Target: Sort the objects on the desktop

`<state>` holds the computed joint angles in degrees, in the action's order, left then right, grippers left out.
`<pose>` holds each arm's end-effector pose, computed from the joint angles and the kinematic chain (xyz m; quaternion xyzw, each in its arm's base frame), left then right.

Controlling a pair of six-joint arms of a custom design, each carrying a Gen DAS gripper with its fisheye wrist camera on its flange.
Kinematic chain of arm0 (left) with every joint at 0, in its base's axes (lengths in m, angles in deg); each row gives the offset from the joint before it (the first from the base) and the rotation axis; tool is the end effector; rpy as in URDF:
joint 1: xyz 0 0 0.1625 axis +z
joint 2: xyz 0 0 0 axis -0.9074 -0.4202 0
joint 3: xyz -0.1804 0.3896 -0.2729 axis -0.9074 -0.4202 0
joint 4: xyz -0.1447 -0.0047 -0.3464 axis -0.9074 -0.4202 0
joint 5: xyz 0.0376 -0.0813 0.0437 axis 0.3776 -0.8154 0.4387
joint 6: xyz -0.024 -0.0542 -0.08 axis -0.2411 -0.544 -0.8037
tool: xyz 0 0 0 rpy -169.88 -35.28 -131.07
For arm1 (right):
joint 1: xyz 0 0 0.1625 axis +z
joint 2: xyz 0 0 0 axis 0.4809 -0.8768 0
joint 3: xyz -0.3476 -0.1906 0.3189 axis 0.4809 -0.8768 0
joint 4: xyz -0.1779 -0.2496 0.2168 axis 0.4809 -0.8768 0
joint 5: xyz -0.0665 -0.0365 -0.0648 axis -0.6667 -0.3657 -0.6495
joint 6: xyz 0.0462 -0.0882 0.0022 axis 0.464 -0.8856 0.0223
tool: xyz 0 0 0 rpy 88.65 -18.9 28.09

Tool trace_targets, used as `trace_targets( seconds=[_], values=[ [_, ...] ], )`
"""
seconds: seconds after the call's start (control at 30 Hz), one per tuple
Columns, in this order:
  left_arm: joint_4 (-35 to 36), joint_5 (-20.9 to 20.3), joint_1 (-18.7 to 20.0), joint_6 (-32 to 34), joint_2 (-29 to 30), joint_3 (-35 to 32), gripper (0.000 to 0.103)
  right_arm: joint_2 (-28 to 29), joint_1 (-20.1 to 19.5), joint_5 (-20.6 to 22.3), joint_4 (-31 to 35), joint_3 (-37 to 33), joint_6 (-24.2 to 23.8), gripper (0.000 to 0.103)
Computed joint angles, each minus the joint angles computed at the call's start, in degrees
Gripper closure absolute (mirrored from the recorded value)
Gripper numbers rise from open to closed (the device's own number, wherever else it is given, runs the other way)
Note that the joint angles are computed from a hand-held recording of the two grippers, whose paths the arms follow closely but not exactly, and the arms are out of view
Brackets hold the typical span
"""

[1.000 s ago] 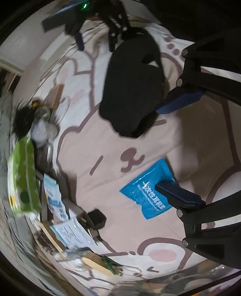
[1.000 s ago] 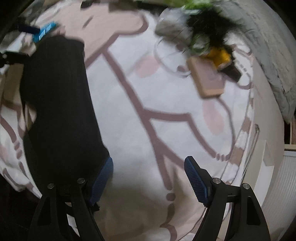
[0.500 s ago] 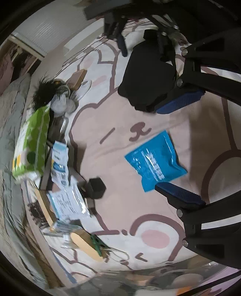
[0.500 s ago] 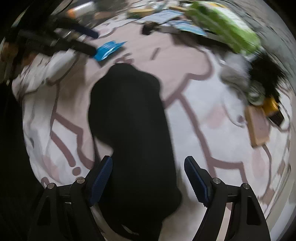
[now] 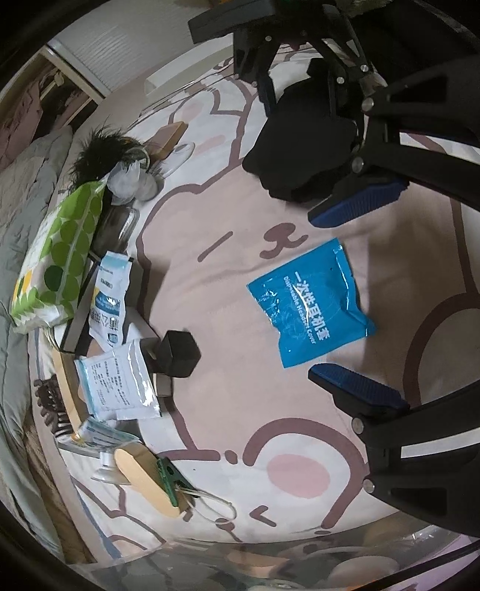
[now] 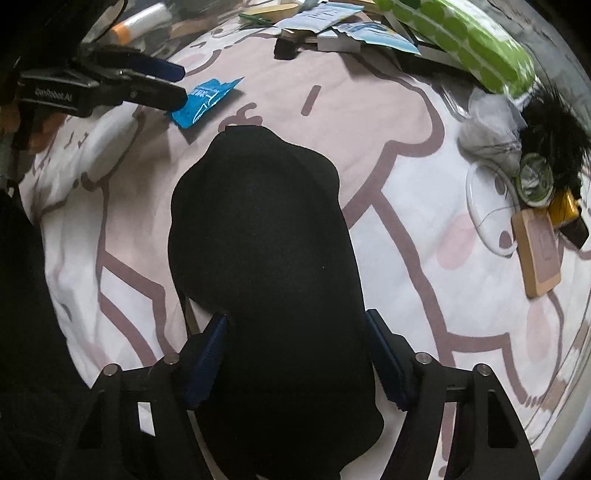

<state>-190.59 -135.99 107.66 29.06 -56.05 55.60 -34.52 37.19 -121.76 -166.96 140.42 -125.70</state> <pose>-0.3300 -0.5238 -0.0972 0.3775 0.9046 0.0500 0.1915 -0.0880 -0.4015 0.2794 0.2275 -0.9238 -0.0358 0.3060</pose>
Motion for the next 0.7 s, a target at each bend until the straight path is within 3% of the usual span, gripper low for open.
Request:
trace_targets(
  seconds=[0.1,0.27,0.43,0.57,0.7],
  values=[
    [1.1,-0.7,0.8,-2.5,0.2,-0.9,0.027,-0.3,0.0,0.3,0.9,-0.9,1.8,0.031],
    [2.3,-3.3,2.1,-8.5,0.5,-2.4,0.027,-0.3,0.5,-0.8,-3.5,-1.8,3.7,0.031],
    [4.3,-3.3,2.3,-11.4,1.5,-3.7,0.027,-0.3,-0.1,-1.6,-5.5,-3.8,6.9,0.031],
    [6.4,-2.1,1.9,-14.0,2.2,-4.6,0.027,-1.8,-1.5,-1.4,-7.3,-1.5,7.2,0.031],
    [8.1,-0.5,1.4,-17.3,2.5,-4.9,0.013,-0.5,-1.3,-2.2,-8.7,-0.8,6.9,0.031]
  ],
)
